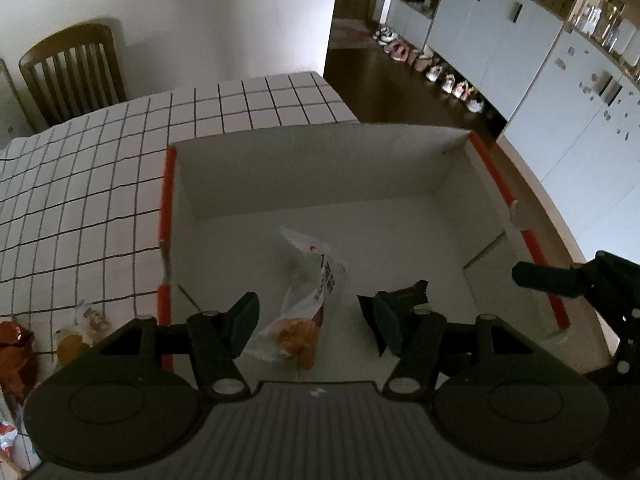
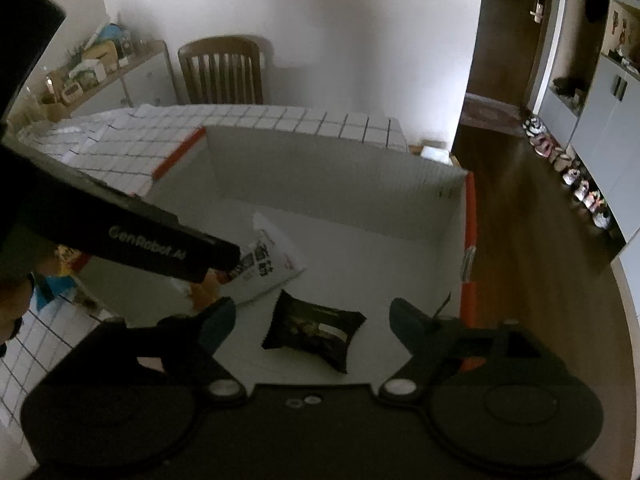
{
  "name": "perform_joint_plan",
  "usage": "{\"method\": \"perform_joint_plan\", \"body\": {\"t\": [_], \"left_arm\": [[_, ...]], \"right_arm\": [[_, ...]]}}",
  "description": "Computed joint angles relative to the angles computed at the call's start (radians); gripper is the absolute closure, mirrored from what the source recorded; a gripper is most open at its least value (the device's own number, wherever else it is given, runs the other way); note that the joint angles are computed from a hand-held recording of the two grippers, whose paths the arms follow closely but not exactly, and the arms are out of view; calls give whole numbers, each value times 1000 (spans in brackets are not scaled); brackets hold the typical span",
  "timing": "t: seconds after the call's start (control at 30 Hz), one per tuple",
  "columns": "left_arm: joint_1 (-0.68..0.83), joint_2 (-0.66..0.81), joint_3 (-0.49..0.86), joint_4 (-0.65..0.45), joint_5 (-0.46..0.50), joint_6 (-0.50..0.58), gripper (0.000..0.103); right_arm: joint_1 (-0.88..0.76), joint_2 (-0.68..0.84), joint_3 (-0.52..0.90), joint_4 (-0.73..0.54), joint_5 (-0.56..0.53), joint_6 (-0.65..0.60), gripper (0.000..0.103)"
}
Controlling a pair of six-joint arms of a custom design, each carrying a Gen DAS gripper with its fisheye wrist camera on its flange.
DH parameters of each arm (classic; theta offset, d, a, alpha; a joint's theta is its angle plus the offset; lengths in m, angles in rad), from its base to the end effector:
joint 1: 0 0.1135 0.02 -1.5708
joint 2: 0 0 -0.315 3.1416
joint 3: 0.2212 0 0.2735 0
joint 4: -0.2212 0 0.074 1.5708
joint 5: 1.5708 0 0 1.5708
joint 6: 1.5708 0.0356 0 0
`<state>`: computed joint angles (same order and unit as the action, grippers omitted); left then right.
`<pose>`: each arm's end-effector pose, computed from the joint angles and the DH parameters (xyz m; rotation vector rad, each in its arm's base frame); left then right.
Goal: Organize snacks
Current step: 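Open the left tool and right tool to drop both packets into the box, then grasp the yellow-printed chip bag with the left tool while the right tool grasps the blue packet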
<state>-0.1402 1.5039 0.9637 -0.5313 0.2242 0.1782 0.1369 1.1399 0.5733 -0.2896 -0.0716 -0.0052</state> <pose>0.3065 -0.0513 0.2466 0.4906 2.5799 -0.2827 0.2152 0.0322 0.2244 -0.2048 2.4207 0.1465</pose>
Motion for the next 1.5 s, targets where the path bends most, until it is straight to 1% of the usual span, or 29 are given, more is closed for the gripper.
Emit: {"method": "perform_joint_plan", "body": {"t": [0.07,0.13,0.2,0.43,0.5,0.6,0.7,0.83,1.0,1.03,1.07,1.1,1.17,1.2,1.33,1.5], "left_arm": [[17,-40,-18,-4,5,10,40],[37,-78,-30,-11,20,20,40],[58,-111,-41,-18,35,26,40],[164,-225,-65,-60,109,76,40],[201,-262,-75,-76,137,94,40],[263,-310,-85,-108,181,127,40],[347,-348,-94,-140,244,162,33],[477,-389,-101,-187,334,259,32],[656,-381,-86,-259,445,414,30],[692,-378,-83,-269,467,443,27],[738,-375,-79,-290,495,487,21],[778,-372,-76,-305,519,524,19],[846,-356,-64,-326,557,590,18],[876,-339,-51,-344,570,627,18],[981,-259,-3,-385,607,720,18],[1065,-138,74,-387,607,762,16]], "right_arm": [[7,-30,0,-12,1,2,14],[8,-61,-2,-20,-8,-7,13],[19,-82,-5,-16,-2,-11,9],[37,-164,-5,-55,-3,-3,8],[48,-198,-9,-56,-14,0,1],[90,-251,-7,-63,-5,14,1],[168,-275,5,-67,51,47,0],[302,-295,15,-63,154,103,0],[491,-292,28,-58,312,204,0],[527,-286,32,-58,342,228,0],[567,-279,36,-58,376,255,0],[599,-272,39,-56,403,278,0],[671,-251,41,-41,460,335,0],[704,-239,44,-34,485,362,0],[825,-167,58,-3,575,489,0],[936,-55,78,50,661,608,0]]}}
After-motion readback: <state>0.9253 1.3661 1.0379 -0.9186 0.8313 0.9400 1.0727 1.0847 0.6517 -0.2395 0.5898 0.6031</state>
